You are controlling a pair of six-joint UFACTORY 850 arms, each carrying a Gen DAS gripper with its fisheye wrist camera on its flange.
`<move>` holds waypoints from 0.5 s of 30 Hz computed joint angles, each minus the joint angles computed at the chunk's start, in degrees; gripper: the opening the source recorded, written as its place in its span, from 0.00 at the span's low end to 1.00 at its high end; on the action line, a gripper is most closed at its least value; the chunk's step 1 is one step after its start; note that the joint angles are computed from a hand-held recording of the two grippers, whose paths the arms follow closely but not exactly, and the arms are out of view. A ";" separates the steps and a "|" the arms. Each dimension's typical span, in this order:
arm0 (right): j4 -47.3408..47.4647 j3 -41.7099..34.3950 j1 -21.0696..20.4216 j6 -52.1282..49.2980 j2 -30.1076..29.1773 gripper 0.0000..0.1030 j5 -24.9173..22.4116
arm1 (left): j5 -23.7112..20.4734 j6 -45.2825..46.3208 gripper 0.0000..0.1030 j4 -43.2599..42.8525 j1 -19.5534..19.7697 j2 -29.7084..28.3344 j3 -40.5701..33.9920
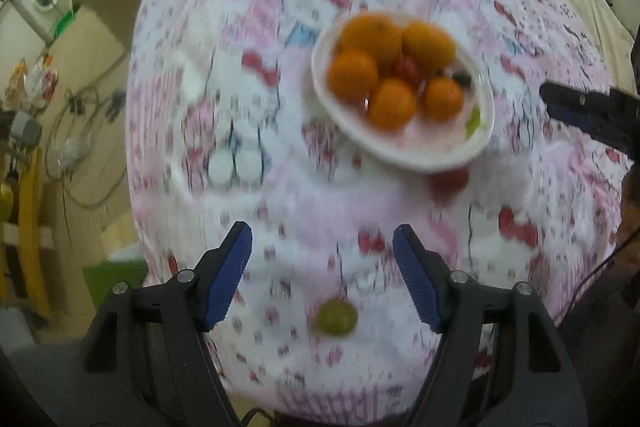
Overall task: Organize fruits
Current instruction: 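Grasp the green lime with the left tool while the right tool grasps a red tomato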
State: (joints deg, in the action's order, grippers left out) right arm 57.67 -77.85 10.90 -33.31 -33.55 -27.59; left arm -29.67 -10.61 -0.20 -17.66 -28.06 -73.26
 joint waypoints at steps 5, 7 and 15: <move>1.09 2.46 0.58 -0.69 1.31 0.61 -0.13 | -0.39 4.08 0.68 -4.87 -0.60 1.92 4.60; 1.69 3.45 0.78 -1.39 1.98 0.61 0.12 | 0.07 2.64 0.67 -1.24 -1.53 2.18 5.83; 3.54 3.96 1.58 -2.87 2.57 0.61 0.24 | -1.39 4.00 0.43 -0.21 -2.63 -0.11 6.54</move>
